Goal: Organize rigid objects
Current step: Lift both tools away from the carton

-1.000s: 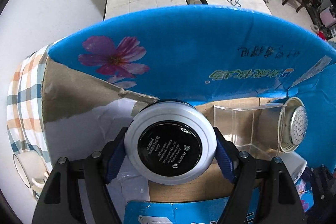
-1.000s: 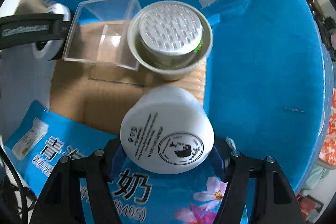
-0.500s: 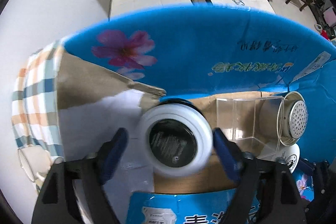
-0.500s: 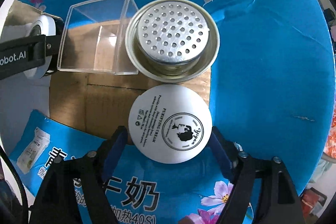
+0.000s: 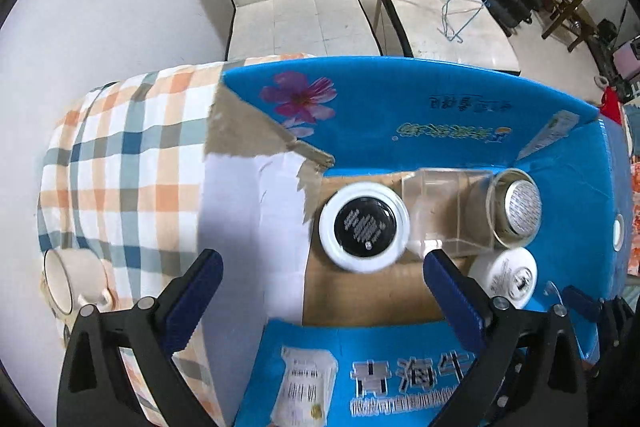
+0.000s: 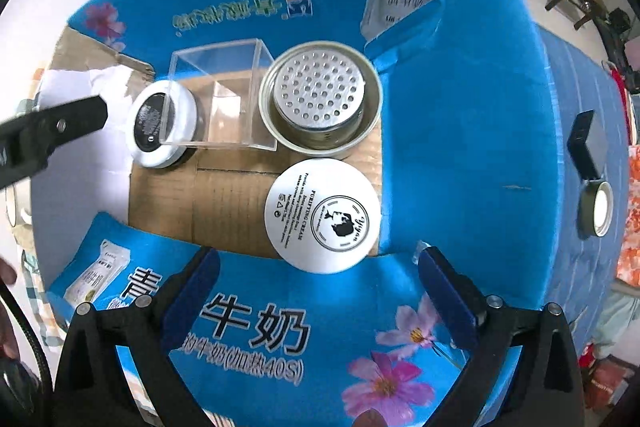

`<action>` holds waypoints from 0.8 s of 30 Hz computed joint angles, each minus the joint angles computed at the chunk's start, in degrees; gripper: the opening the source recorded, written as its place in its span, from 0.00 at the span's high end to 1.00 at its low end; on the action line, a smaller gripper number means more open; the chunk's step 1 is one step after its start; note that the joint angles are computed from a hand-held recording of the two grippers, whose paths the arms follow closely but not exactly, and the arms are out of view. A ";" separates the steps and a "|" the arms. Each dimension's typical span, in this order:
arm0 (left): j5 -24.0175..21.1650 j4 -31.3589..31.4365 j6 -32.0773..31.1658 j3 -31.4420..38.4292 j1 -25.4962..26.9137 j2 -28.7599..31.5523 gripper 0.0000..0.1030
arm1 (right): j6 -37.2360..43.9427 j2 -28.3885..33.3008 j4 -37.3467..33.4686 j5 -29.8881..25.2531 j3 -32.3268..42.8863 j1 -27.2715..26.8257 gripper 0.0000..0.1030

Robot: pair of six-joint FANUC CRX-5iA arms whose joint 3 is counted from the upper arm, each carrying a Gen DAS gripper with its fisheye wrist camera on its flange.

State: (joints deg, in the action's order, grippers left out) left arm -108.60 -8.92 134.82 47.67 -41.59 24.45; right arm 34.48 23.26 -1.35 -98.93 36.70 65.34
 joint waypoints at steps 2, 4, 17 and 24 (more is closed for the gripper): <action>-0.17 -0.61 0.89 0.53 -0.91 -0.56 0.00 | -0.49 -0.71 0.67 -0.07 0.18 0.51 0.02; -0.71 -1.64 1.37 0.93 -2.05 -1.45 0.00 | -0.70 -1.72 1.77 0.30 -0.23 0.96 0.02; -5.88 -8.40 6.85 9.19 -10.40 -3.41 0.00 | -3.20 -7.09 11.03 -0.71 1.99 8.92 0.02; -12.46 -14.48 6.06 21.18 -15.18 0.66 0.00 | -4.23 -10.43 14.43 0.21 1.11 11.85 0.02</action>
